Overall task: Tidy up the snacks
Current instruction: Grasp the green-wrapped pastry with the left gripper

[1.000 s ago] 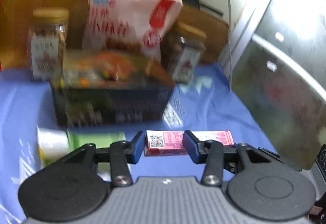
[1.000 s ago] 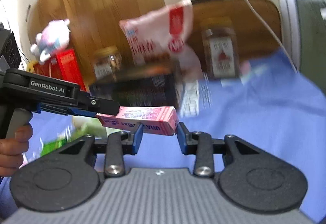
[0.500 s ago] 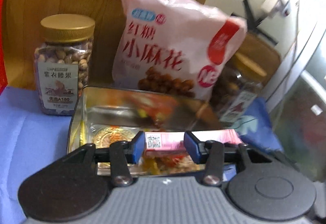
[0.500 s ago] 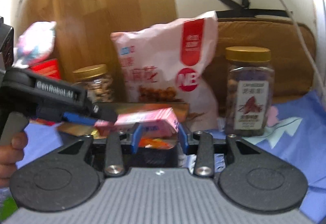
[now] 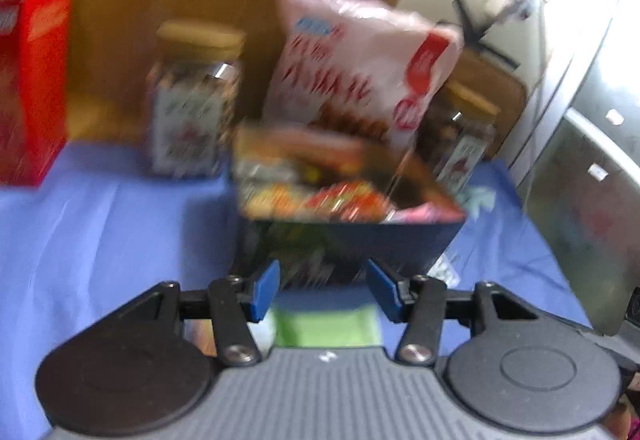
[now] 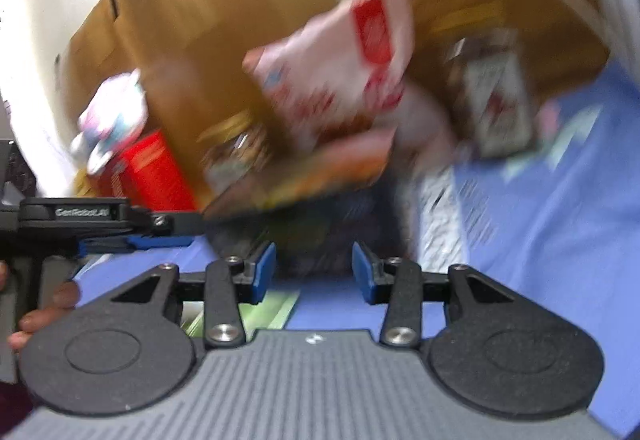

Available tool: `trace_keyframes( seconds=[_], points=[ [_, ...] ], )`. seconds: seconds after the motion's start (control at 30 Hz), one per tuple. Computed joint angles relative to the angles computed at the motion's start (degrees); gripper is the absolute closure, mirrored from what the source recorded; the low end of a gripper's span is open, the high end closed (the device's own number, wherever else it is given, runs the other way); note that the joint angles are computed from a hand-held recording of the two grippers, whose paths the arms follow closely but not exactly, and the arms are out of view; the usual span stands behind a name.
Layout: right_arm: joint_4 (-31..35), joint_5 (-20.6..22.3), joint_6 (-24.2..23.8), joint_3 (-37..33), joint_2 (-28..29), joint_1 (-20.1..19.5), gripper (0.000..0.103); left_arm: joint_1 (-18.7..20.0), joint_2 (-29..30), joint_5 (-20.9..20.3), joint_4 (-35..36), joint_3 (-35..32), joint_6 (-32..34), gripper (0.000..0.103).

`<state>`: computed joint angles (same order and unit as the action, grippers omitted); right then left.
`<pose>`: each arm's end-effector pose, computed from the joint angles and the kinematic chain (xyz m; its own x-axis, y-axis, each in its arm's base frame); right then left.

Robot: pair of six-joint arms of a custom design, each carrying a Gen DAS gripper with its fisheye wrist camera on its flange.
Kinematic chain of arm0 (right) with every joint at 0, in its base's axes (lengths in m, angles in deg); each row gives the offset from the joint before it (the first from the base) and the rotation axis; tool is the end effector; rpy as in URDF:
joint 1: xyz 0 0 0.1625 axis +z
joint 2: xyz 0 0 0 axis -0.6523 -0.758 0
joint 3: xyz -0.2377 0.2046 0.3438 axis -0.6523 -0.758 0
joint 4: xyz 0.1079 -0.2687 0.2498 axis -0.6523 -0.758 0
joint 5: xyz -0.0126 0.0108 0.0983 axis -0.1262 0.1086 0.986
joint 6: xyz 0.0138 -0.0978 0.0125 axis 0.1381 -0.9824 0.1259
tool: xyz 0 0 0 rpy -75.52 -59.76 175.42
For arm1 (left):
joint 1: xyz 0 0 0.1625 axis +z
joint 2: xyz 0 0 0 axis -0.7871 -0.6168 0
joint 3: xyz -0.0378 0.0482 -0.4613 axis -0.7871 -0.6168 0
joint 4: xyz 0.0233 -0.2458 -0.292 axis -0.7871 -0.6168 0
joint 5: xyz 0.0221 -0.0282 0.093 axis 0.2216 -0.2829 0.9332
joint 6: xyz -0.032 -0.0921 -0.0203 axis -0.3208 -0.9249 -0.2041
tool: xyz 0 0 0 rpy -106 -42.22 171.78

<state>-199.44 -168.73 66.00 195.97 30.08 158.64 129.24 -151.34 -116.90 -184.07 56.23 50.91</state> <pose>0.3417 -0.4651 -0.0263 -0.9506 -0.0626 0.3040 -0.2910 0.5209 -0.8025 0.0086 -0.6299 0.3806 -0.8081 0.4952 -0.3190 0.5886 0.6986 -0.4067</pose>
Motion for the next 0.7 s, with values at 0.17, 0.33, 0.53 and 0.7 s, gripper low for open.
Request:
trace_keyframes(
  seconds=[0.17, 0.33, 0.53, 0.7],
  points=[
    [12.36, -0.10, -2.32, -2.94, 0.31, 0.94, 0.056, 2.45, 0.00, -1.50, 7.69, -1.89, -3.17, 0.055],
    [18.79, -1.19, -4.23, -6.60, 1.33, 1.41, 0.042, 2.22, -0.32, -0.63, 7.99, -0.30, -2.31, 0.053],
    [21.45, -2.53, -7.03, -9.59, 2.57, 1.18, 0.042, 1.73, 1.36, 1.50, 5.68, 0.25, -2.77, 0.052],
    [20.29, -4.43, -7.92, -8.91, 2.70, 1.69, 0.047, -0.26, 0.61, 2.06, 4.97, 3.38, -1.22, 0.057]
  ],
)
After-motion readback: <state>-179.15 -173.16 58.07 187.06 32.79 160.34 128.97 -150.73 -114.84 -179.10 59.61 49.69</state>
